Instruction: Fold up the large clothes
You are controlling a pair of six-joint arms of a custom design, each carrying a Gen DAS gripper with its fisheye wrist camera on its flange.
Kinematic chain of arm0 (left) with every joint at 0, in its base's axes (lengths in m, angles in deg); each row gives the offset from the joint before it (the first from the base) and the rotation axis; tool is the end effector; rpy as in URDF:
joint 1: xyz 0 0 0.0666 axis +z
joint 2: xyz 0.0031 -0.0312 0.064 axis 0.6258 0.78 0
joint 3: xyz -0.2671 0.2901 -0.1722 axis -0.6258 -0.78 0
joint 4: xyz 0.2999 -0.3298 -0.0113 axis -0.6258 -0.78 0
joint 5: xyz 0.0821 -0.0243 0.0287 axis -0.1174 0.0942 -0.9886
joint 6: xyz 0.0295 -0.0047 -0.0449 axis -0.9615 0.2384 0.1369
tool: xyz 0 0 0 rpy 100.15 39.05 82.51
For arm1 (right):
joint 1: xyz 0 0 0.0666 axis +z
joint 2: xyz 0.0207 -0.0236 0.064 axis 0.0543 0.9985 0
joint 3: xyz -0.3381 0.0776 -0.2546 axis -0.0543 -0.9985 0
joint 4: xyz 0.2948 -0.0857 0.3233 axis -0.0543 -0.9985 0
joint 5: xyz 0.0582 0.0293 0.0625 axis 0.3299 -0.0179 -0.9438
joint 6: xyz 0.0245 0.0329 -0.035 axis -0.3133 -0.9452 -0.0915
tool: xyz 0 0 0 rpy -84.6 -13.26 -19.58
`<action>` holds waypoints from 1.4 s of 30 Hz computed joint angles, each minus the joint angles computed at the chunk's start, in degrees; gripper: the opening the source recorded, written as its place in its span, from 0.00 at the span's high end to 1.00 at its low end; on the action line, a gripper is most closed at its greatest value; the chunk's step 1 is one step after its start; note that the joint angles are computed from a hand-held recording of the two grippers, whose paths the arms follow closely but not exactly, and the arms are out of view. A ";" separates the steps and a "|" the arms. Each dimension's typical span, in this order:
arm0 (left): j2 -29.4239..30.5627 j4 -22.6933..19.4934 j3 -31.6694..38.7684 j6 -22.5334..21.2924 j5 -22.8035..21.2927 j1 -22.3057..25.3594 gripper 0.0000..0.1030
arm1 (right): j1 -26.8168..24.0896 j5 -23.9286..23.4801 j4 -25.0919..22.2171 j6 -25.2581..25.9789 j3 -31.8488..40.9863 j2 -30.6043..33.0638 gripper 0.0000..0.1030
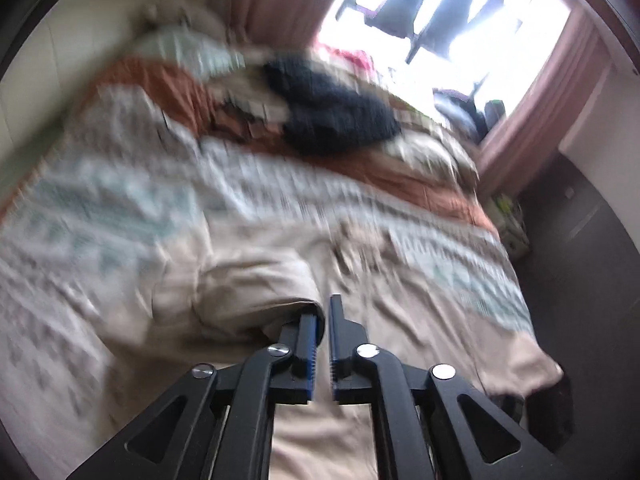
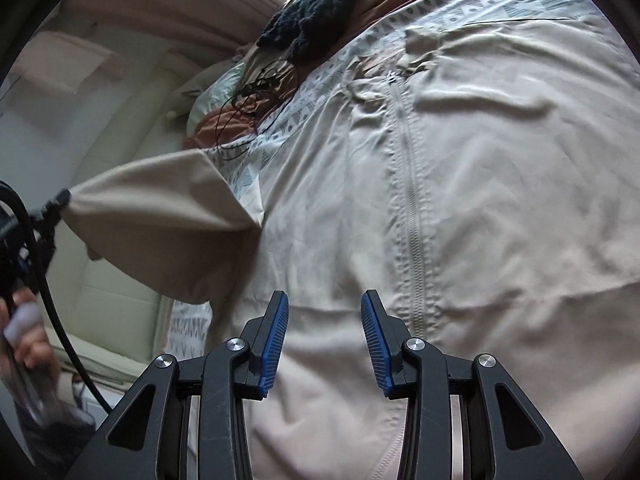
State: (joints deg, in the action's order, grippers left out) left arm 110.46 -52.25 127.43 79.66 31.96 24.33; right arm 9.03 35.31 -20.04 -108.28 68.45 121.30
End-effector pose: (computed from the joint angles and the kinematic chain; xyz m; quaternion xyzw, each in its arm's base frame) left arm 0.4830 -0.1293 0.5978 -0.1217 0.9106 -0.2106 0.3340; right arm 0.4757 0.0712 0.4298 0.0354 0.9018 0.3786 0.2052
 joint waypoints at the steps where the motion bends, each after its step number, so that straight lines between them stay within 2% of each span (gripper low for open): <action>1: 0.23 -0.62 -0.84 0.14 2.67 -0.30 0.64 | -0.47 -0.33 0.08 -0.08 0.07 -0.09 0.62; 2: 0.03 -0.63 -1.72 0.37 3.87 -0.60 0.56 | -0.87 -0.65 0.24 -0.19 0.03 -0.24 0.62; 3: -0.71 0.06 -3.12 0.73 4.35 -0.95 0.40 | -1.21 -0.79 0.48 -0.42 -0.04 -0.39 0.62; 4: -1.89 1.12 -4.78 1.04 3.98 -1.36 0.29 | -1.51 -0.71 0.57 -0.53 -0.09 -0.53 0.62; 7: -5.39 3.19 -8.73 1.96 4.58 -0.81 0.16 | -1.92 -0.33 0.47 -0.73 -0.19 -0.73 0.62; 14: -11.33 1.72 -14.14 1.66 0.68 3.32 0.15 | 0.78 0.31 0.16 -0.88 0.06 -1.07 0.59; 16: -13.31 0.99 -16.03 0.88 -1.18 5.11 0.15 | 2.80 0.41 1.28 -1.66 0.01 -1.28 0.44; 17: -14.26 0.59 -17.04 0.38 -1.61 6.15 0.15 | 3.64 0.44 1.86 -1.83 -0.08 -1.40 0.42; 24: -18.57 -0.19 -22.50 -2.46 1.33 13.56 0.15 | 11.93 5.74 3.79 -2.36 1.33 -0.77 0.41; 29: -20.86 -0.25 -25.68 -6.11 4.09 19.01 0.15 | 17.73 12.29 1.38 1.70 4.81 2.45 0.41; 33: -22.04 -0.06 -28.30 -8.50 7.20 24.43 0.15 | 21.50 17.15 0.01 7.14 8.65 5.79 0.41; 37: -22.69 0.03 -30.94 -10.38 9.71 29.55 0.15 | 24.93 22.20 -3.66 11.43 13.81 11.28 0.41; 42: -22.23 0.23 -33.35 -12.01 12.62 34.24 0.15 | 28.10 26.78 -7.57 13.26 18.45 17.27 0.41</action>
